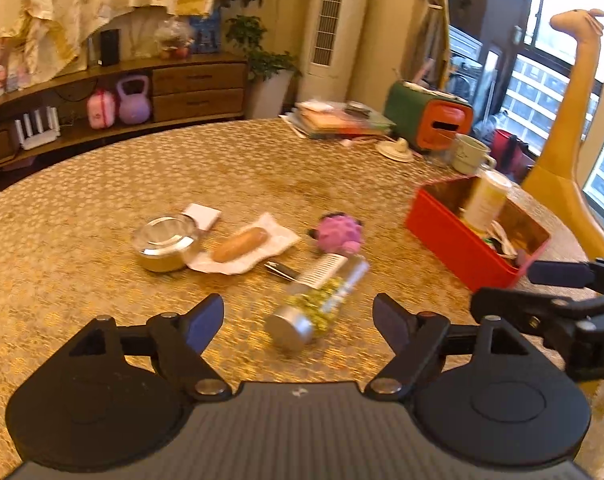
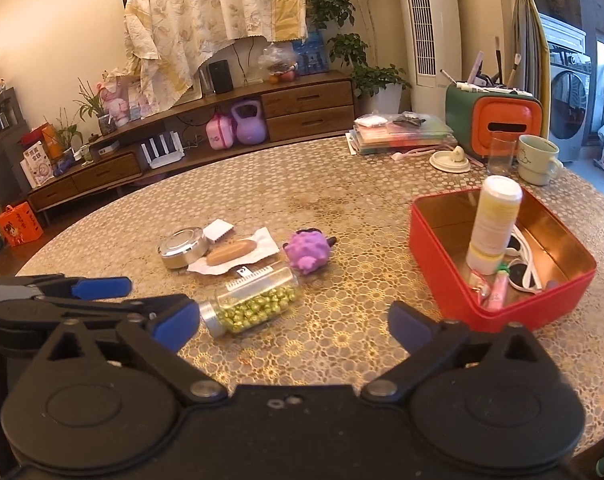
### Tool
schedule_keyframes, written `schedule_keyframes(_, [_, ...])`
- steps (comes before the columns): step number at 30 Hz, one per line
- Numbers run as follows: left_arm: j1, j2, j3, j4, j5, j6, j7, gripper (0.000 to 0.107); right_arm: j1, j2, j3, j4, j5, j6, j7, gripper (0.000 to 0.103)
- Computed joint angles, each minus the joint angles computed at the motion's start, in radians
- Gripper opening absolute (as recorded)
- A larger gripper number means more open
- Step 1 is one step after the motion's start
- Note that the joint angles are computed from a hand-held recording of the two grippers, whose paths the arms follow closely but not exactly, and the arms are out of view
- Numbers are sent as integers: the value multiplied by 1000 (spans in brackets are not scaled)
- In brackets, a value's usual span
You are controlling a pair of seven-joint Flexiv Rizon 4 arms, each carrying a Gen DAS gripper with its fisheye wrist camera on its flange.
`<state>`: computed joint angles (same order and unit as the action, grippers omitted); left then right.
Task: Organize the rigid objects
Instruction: 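Grasp the silver round tin with the left gripper while the right grasps the bead jar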
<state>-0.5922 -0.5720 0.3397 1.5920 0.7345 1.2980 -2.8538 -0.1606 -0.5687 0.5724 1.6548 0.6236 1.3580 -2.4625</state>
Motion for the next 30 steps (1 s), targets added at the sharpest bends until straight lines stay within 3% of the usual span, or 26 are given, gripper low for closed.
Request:
schedule_keyframes(8, [33,-14,27,-5,10,-33,-59,82,122,-36,-79,-16,-79,42,178,103])
schedule_keyframes(15, [101,-55,21,-40,-26,-52,-51,82,213,-85,-139,-32,-214,73,350,103])
schedule_keyframes(21, [138,-110,18,-86,-73,-72,-17,82,326,-127,-249,-55,-325,101,540,103])
schedule_keyframes(30, [186,-183,16,-121,-187,-56,48,82,372,-187,-290,-97,-460,86,709,103])
